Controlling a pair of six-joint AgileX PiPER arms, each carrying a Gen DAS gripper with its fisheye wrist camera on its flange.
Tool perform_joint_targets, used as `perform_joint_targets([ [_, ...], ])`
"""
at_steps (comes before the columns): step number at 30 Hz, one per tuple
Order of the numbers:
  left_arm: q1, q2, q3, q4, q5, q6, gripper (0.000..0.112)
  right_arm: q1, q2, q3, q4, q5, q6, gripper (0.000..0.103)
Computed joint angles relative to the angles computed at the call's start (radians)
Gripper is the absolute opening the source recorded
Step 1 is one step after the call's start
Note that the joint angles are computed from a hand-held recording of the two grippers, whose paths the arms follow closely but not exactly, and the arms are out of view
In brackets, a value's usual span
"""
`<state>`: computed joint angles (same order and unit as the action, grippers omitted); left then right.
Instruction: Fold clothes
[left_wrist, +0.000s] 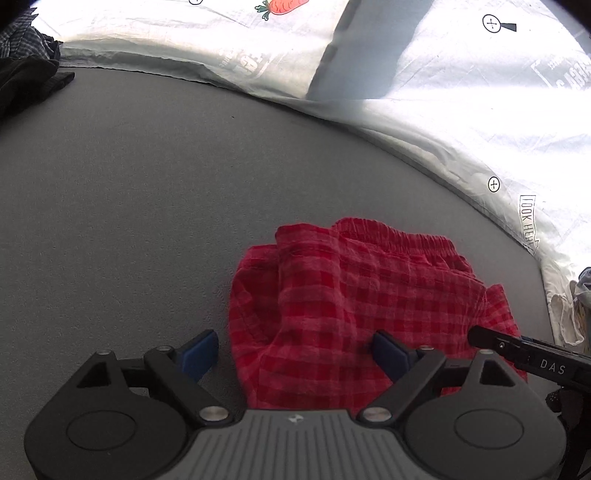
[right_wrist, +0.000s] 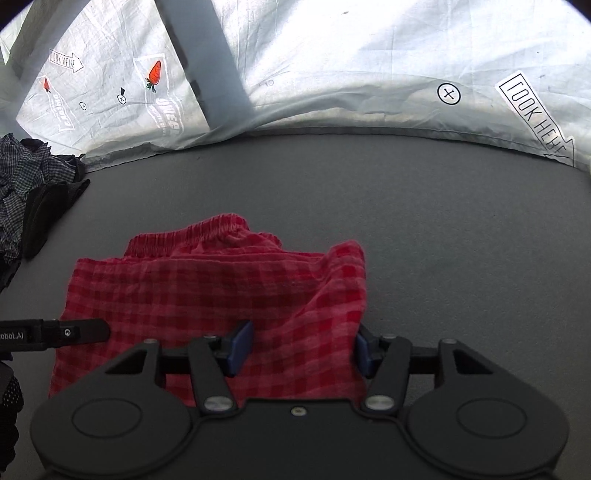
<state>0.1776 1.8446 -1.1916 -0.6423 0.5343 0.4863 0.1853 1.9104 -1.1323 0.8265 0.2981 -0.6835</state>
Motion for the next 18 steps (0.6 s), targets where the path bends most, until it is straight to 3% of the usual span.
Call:
perform_joint_targets([
  [3,-0.016,0.020,-0.031,-0.051,0.036,0.052,0.084,0.021,0.008,-0.015,0.001,0.008,0.000,0.057],
  [5,-0.036,0.019,-0.024,-0.062,0.019,0.062,0.083,0.034,0.010,-0.022,-0.003,0.020,0.008,0.056],
  [6,-0.047,0.019,-0.020,-0.065,0.007,0.064,0.081,0.041,0.009,-0.020,0.001,0.022,0.012,0.053],
  [7,-0.059,0.010,-0.008,-0.049,-0.013,0.045,0.077,0.050,0.002,-0.016,-0.012,0.028,0.036,0.043],
  [8,-0.061,0.003,0.000,-0.050,-0.015,0.042,0.064,0.058,-0.006,-0.013,-0.025,0.035,0.060,0.023],
  [9,-0.050,0.000,0.000,-0.078,0.011,0.061,0.048,0.067,-0.014,-0.009,-0.037,0.040,0.083,0.015],
  [10,-0.033,0.001,-0.006,-0.106,0.053,0.074,0.040,0.081,-0.030,0.008,-0.046,0.028,0.103,0.012],
  [11,-0.018,-0.002,-0.007,-0.129,0.090,0.079,0.021,0.096,-0.046,0.025,-0.056,0.016,0.124,0.009],
  [12,-0.009,-0.017,0.005,-0.143,0.109,0.091,0.015,0.110,-0.062,0.042,-0.069,0.005,0.149,0.007],
  [18,0.038,-0.200,0.141,-0.202,0.158,0.215,0.013,0.221,-0.252,0.192,-0.166,-0.088,0.374,0.005],
])
